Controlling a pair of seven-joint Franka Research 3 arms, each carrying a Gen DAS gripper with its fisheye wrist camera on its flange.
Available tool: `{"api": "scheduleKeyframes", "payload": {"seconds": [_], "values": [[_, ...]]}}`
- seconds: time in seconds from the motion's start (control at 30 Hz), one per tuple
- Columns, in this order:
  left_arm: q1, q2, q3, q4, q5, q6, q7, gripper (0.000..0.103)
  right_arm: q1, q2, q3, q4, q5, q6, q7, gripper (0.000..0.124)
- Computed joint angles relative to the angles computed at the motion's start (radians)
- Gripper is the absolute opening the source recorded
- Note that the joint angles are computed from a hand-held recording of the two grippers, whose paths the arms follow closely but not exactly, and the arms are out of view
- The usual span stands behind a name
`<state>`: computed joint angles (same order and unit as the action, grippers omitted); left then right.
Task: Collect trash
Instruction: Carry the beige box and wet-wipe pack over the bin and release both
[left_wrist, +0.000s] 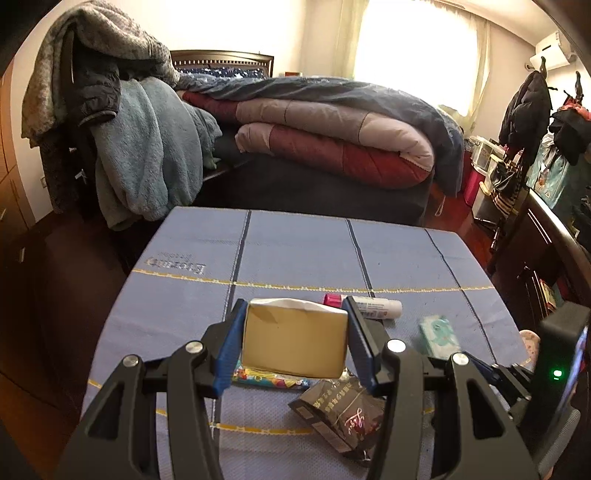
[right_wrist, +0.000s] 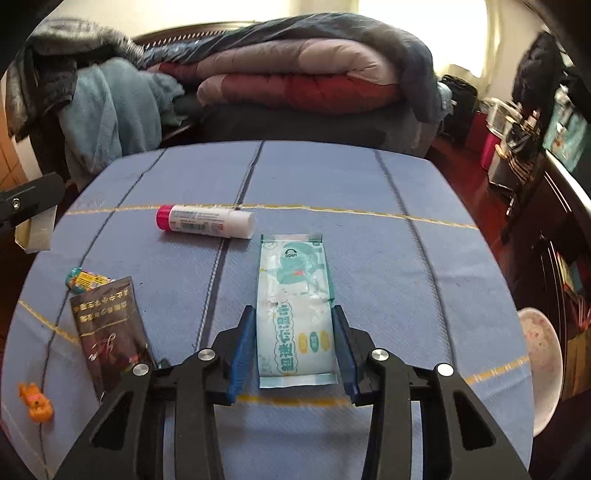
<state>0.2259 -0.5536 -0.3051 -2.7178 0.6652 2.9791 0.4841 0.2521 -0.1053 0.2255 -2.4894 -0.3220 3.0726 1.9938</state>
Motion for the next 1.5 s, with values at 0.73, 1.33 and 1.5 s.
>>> {"api": "scheduleKeyframes", "payload": {"seconds": [0.73, 1.33, 1.5], "values": [[-0.193, -0.106, -0.112, 0.059, -0.086, -0.003, 0.036, 0.052, 0.003, -0.527, -0.159, -0.397, 0.469, 0.036, -0.396, 0.042], [-0.148, 0.263, -0.352, 0.406, 0.236, -0.056, -0.192, 0.052, -0.14, -0.544, -0.305, -0.446, 0.609, 0.065, -0.601, 0.042], [-0.177, 0.402, -0.376, 0.522, 0.363, -0.119, -0.241, 0.052, -0.157, -0.489, -0.347, -0.429, 0.644, 0.089, -0.645, 0.042]]}}
